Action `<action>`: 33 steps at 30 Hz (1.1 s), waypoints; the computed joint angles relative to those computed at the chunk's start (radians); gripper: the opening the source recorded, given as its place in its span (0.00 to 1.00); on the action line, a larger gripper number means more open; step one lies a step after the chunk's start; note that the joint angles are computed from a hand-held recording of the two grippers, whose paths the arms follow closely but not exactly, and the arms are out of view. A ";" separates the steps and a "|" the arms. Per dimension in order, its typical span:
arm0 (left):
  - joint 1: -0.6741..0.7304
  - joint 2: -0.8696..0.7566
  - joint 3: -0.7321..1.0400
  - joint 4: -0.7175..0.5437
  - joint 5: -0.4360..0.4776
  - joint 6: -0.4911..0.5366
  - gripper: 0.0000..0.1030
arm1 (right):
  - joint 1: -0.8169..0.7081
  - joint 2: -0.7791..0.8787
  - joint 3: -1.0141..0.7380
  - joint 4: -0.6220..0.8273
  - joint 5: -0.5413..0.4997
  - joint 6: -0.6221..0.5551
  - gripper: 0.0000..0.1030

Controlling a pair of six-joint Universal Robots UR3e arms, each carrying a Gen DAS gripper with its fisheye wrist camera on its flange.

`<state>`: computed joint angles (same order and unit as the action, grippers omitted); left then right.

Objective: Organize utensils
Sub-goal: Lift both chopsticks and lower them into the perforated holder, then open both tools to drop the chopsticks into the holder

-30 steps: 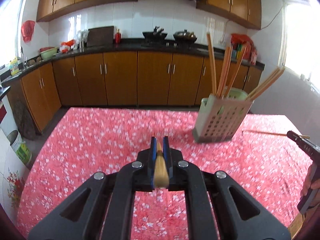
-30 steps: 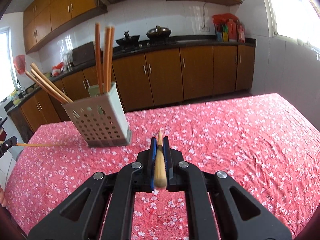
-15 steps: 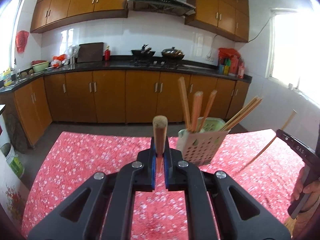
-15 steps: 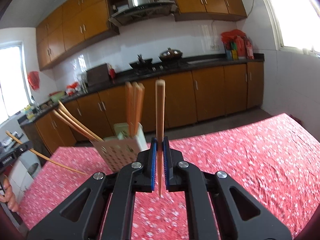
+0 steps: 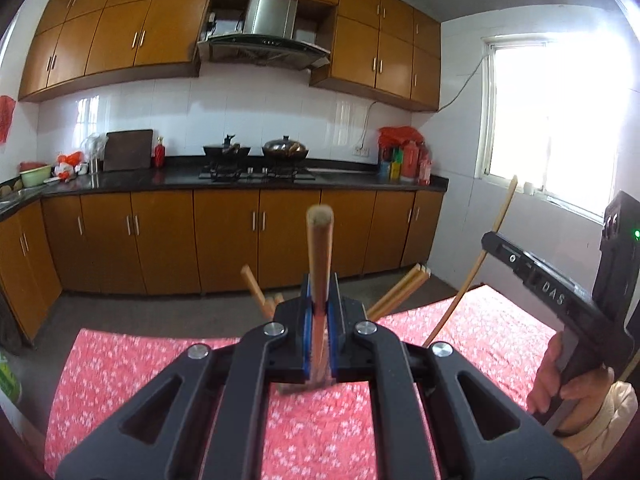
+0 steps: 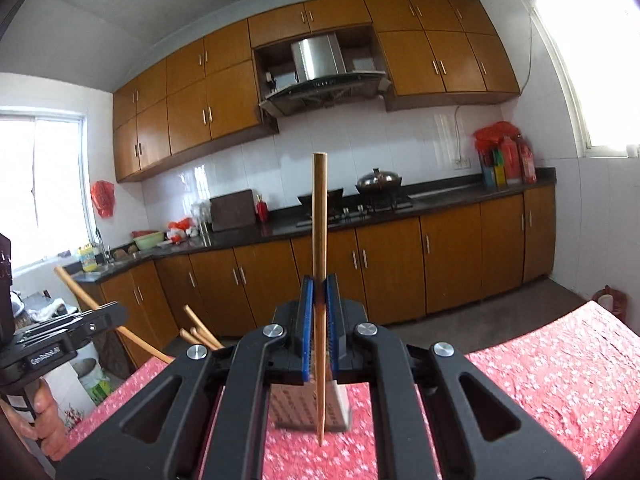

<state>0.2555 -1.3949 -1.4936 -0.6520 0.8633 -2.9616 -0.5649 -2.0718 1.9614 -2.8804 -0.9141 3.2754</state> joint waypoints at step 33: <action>-0.180 -0.429 0.287 0.181 0.238 -0.182 0.23 | 0.318 0.441 -0.117 -0.379 -0.378 0.068 0.56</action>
<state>0.0752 -1.8242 -1.2063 -0.4715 1.1009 -3.1437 -0.2468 -1.6312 1.8444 -3.2591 -1.2925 3.3439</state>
